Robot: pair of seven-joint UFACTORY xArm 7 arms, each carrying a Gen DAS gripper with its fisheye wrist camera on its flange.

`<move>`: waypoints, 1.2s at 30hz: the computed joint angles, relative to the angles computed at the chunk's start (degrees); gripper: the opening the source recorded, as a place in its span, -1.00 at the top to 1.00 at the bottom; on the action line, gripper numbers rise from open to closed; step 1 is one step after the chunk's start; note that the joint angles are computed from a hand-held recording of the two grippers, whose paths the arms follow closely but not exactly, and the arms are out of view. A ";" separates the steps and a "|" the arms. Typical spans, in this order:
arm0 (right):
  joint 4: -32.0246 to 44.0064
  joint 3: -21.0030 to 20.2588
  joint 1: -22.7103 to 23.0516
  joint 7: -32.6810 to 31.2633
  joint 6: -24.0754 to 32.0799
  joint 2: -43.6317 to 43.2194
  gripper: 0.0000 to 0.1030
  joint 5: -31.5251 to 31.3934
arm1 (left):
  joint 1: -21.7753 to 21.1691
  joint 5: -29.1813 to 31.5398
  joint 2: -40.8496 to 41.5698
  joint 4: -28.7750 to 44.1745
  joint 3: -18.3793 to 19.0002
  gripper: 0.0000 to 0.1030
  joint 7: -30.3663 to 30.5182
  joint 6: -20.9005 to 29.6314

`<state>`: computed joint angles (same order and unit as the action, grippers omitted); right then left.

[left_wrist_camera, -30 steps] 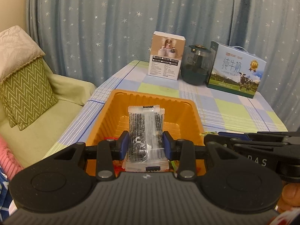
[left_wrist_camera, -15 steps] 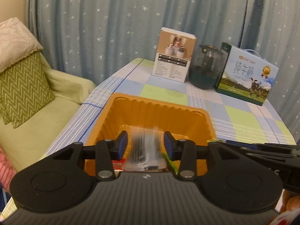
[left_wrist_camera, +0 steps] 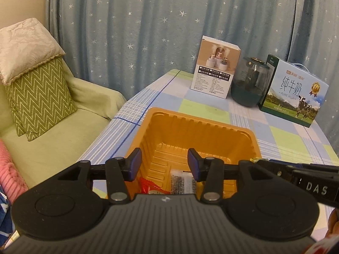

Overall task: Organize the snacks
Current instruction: 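Carry the packet and yellow candy over the orange tray and open both tools, then move both open tools back from the tray toward the remaining snacks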

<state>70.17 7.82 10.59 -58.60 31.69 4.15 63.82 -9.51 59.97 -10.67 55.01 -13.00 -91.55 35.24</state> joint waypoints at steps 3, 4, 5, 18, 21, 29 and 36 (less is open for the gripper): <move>0.80 0.13 0.09 0.38 -0.11 0.44 0.57 -0.39 | 0.12 0.05 -0.40 -0.32 0.00 0.14 -0.47 0.30; 1.13 0.21 0.13 0.54 -0.24 0.70 0.57 -0.50 | 0.17 0.07 -0.47 -0.39 -0.01 0.14 -0.65 0.32; 1.47 0.29 0.14 0.85 -0.25 0.95 0.57 -0.70 | 0.23 0.11 -0.58 -0.47 -0.01 0.14 -0.78 0.30; 5.13 1.74 -1.79 0.91 2.60 4.73 -0.24 4.56 | 1.08 -0.86 -1.89 -1.82 -0.24 0.13 -0.90 1.55; 4.58 1.41 -2.17 0.70 2.48 4.26 -0.39 5.45 | 1.12 -1.04 -1.82 -1.74 -0.43 0.10 -0.50 1.98; 3.58 0.53 -2.53 2.29 2.39 2.89 -0.39 2.75 | 0.45 -1.53 -0.93 -0.78 -0.60 0.05 1.09 2.67; 1.57 -0.09 -2.22 0.85 2.37 0.20 -0.39 1.53 | -0.31 -1.83 -0.73 -0.44 -0.68 -0.08 1.54 3.92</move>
